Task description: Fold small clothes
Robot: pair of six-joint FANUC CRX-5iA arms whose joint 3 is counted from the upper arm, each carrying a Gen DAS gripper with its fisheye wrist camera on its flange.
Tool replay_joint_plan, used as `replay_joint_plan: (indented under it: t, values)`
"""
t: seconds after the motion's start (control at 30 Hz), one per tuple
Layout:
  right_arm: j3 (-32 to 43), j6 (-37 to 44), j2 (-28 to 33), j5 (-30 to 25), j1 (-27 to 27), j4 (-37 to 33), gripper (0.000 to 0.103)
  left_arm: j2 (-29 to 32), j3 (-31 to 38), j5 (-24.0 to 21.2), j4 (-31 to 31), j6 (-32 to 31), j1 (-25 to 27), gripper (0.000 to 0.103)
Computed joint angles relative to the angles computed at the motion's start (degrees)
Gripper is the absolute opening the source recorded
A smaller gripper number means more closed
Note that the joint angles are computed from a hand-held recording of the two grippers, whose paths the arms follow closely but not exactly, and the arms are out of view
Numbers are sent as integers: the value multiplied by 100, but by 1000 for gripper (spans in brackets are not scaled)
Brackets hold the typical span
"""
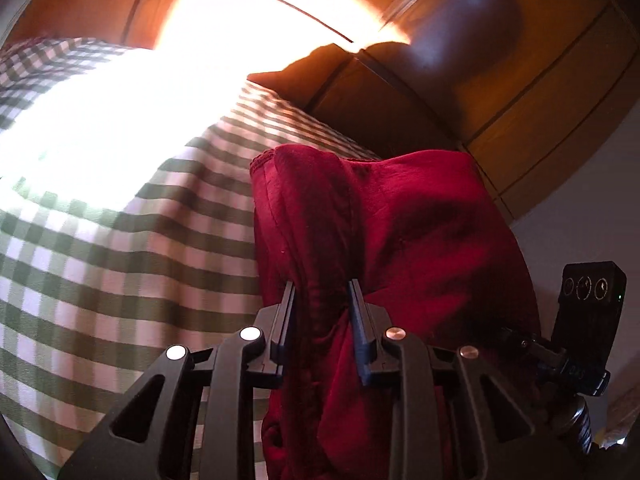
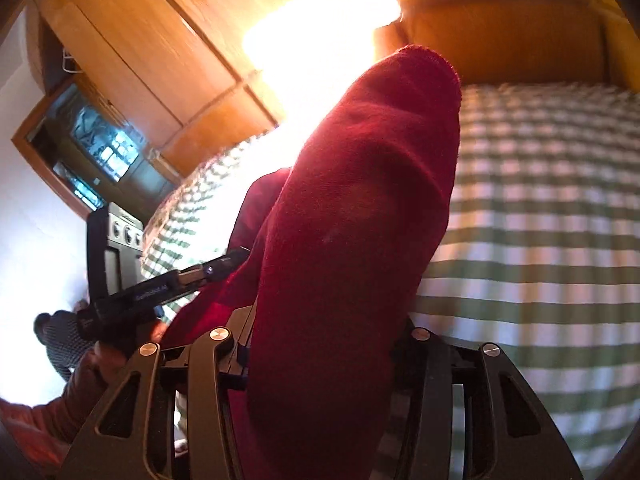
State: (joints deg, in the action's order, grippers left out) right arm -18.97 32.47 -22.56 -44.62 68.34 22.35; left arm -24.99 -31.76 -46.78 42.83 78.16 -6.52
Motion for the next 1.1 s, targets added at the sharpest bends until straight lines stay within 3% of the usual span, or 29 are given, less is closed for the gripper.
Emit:
replay_joint_plan:
  t: [0.17,0.3,0.4,0.47,0.53,0.57,0.6,0.67,0.8,0.83,0.9,1.0,1.1]
  values:
    - [-631,-1088,-1022,-581,212,1370,45,1032,951,437,196,-232,-1110,24]
    - [-1009,-1584,-1773,-1143,20,1964,45,2243,2448,345,-337,-54,-1919,24]
    - [-1195,-1653,-2081,-1209,-524,1751,45,3179,3707,-93,-1113,376,-2385,24]
    - [-1276,-1490,-2172,-1168,-1127,1184,47,3814,4541,-621,-1685,799,-2644,24]
    - [-1322,-1269,-2089,-1275,-1700,562,52,4409,5441,-1337,-2665,1384,-2954,24]
    - [-1358,-1250,-2047,-1310,-1856,386,58,4530,5590,-1405,-2946,1484,-3072,25]
    - [-1461,-1366,-2029,-1228,-1983,297,69,4473,5509,-1217,-3163,1530,-3172,26]
    - [-1734,-1706,-2264,-1153,-1963,524,82,4409,5512,-1204,-3390,1657,-3232,28]
    - [-1834,-2595,-2440,-2006,-1276,1685,83,4224,5562,-1196,-3650,1929,-3238,31]
    - [-1852,-2728,-2460,-2249,-1101,1974,83,4083,5411,-1027,-3750,2068,-3313,31]
    - [-1787,-2921,-2391,-2682,-690,2500,69,3748,4996,-522,-3815,2192,-3319,30]
    - [-1619,-2998,-2036,-3189,-156,2937,56,3431,4618,-89,-3798,2116,-3362,30]
    - [-1560,-2899,-1753,-3679,217,2994,51,3597,4920,-508,-4213,2096,-3536,30]
